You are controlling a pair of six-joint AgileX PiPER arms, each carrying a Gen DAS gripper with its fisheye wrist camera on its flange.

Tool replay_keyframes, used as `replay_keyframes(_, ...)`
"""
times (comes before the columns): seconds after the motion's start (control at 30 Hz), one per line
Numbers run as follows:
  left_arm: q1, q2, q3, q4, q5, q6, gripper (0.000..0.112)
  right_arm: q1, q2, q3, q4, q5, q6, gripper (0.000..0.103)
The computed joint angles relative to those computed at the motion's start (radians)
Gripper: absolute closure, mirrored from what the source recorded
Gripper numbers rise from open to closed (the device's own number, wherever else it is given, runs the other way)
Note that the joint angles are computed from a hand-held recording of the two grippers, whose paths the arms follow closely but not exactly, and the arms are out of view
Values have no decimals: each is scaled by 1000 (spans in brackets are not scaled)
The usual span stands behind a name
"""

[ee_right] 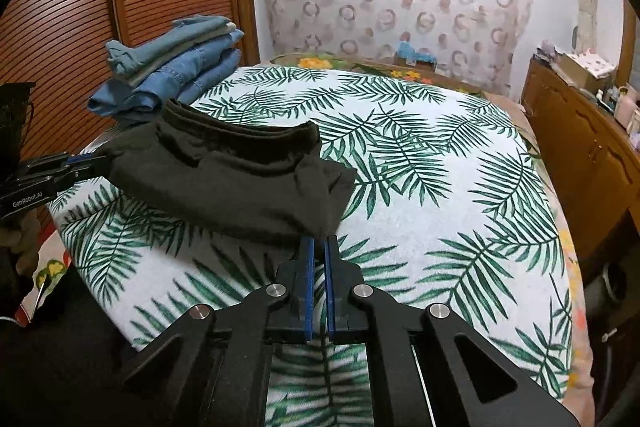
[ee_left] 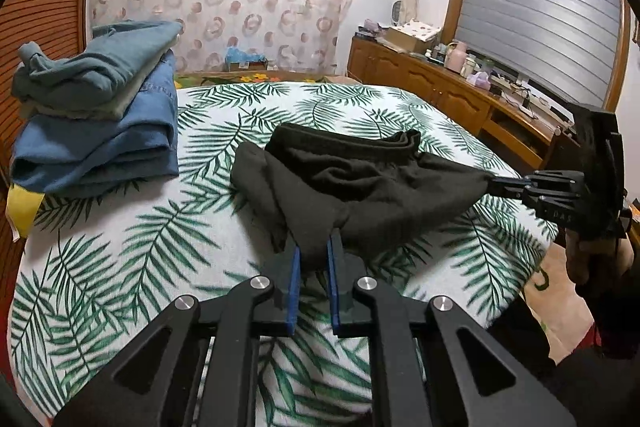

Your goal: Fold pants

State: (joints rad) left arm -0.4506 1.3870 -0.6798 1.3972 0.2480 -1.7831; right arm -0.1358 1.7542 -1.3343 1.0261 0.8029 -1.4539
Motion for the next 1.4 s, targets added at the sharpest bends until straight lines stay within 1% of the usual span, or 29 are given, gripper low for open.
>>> replay_keyframes(0.07,0,-5,12,-8,-3,4,99,-14,-8,13,-1,22,-8,99)
replay_keyframes(0.13,4,2,11,-75,-13,69,99,-22,-6,9,-6,50,-3,99)
replay_keyframes(0.2,12,2,17,-90,-23,80,99,-25,-12,20,-6,62,-12,99)
replay_keyframes(0.33,-8,-4,14,-158,-2,145,99,-12,-37,49,-25,36,-26,99)
replay_keyframes(0.43,-28,-4,4,-194,26,186,99,-12,-47,48,-35,39,-21,99)
replay_keyframes(0.53,-36,3,-8,-233,53,220,92,-28,-54,48,-23,55,-21,99)
replay_keyframes(0.57,-31,12,-15,-262,59,253,87,-28,-61,54,-21,49,-17,99)
replay_keyframes(0.6,-21,18,-18,-275,56,273,84,-31,-64,54,-19,45,-14,99)
replay_keyframes(0.63,-9,19,-16,-249,44,256,83,-37,-76,66,-11,46,-19,98)
replay_keyframes(0.67,-1,17,-11,-229,37,239,81,-39,-82,67,-6,49,-16,94)
replay_keyframes(0.7,8,16,-12,-226,34,236,70,-40,-83,66,-3,47,-15,92)
replay_keyframes(0.73,16,17,-13,-214,29,227,66,-38,-85,65,0,41,-13,90)
replay_keyframes(0.77,27,18,-14,-200,17,225,66,-34,-85,63,5,31,-13,83)
replay_keyframes(0.8,38,23,-23,-225,9,263,66,-28,-83,62,10,23,-17,77)
replay_keyframes(0.87,57,41,-50,-299,0,362,66,-9,-66,43,3,12,-10,74)
replay_keyframes(0.97,80,65,-90,-350,-1,435,66,36,-33,-4,-28,-12,24,73)
replay_keyframes(1.07,105,95,-140,-474,0,597,66,77,9,-63,-56,-14,50,73)
replay_keyframes(1.13,122,114,-164,-520,-5,661,66,106,40,-108,-86,-17,70,73)
replay_keyframes(1.17,136,126,-178,-569,-13,718,66,119,56,-130,-104,-22,82,72)
replay_keyframes(1.27,173,163,-229,-814,-24,979,66,152,111,-211,-168,-16,142,72)
replay_keyframes(1.4,205,213,-282,-1057,-27,1252,66,169,189,-340,-228,36,212,72)
